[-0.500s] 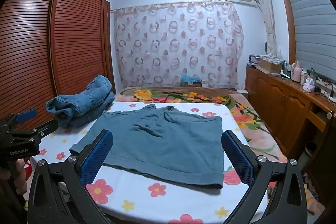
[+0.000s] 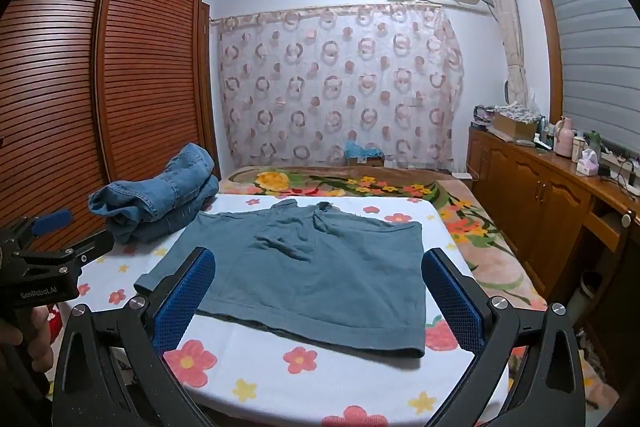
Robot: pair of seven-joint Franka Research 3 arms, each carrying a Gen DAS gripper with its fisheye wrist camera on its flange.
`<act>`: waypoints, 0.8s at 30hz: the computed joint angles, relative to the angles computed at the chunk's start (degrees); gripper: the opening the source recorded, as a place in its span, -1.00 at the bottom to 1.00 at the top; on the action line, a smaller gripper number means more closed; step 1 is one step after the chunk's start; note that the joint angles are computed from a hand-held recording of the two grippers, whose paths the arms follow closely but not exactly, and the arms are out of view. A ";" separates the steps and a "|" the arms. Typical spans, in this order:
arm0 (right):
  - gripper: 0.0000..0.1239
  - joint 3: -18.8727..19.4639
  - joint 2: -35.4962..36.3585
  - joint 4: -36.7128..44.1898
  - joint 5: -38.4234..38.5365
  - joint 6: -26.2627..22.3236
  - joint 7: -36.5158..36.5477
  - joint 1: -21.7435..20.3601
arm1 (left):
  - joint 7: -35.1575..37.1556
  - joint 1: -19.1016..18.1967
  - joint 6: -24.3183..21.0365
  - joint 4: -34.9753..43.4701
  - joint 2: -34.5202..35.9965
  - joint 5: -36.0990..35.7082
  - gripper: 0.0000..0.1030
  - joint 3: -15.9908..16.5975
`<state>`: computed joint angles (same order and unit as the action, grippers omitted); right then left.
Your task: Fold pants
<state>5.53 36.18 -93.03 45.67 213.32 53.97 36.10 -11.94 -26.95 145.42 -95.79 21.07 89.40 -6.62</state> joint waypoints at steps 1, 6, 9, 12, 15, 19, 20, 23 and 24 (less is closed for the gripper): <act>0.66 0.00 0.10 0.10 -0.13 0.01 0.08 -0.06 | -0.02 -0.01 -0.01 0.03 0.02 0.04 1.00 0.02; 0.66 0.05 -0.61 -0.77 -0.47 0.18 0.28 -0.15 | -0.19 -0.04 -0.01 0.00 -0.01 0.14 1.00 0.03; 0.66 -0.31 -0.07 -0.06 0.41 0.39 -0.44 0.55 | -0.17 -0.03 0.01 -0.04 -0.03 0.16 1.00 0.04; 0.66 -0.18 0.07 0.22 0.65 0.30 -0.72 0.47 | -0.18 -0.02 0.02 -0.08 -0.06 0.15 1.00 0.02; 0.66 0.11 0.00 0.00 0.30 0.39 -0.45 0.23 | -0.28 0.00 0.08 -0.06 -0.05 0.25 1.00 0.02; 0.66 0.41 -0.20 -0.47 -0.25 0.56 0.21 -0.11 | -0.37 0.03 0.17 -0.11 -0.09 0.30 1.00 0.01; 0.66 0.41 -0.22 -0.49 -0.26 0.56 0.30 -0.11 | -0.45 0.01 0.17 -0.10 -0.07 0.44 1.00 0.02; 0.66 0.38 -0.27 -0.57 -0.31 0.53 0.44 -0.09 | -0.38 0.05 0.20 -0.10 -0.07 0.37 1.00 0.00; 0.66 0.42 -0.32 -0.66 -0.45 0.56 0.55 -0.12 | -0.40 0.04 0.11 -0.12 -0.08 0.35 1.00 0.00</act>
<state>5.95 35.86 -93.69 45.23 213.88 54.52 35.97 -12.34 -26.91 145.53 -95.91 20.99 89.75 -6.62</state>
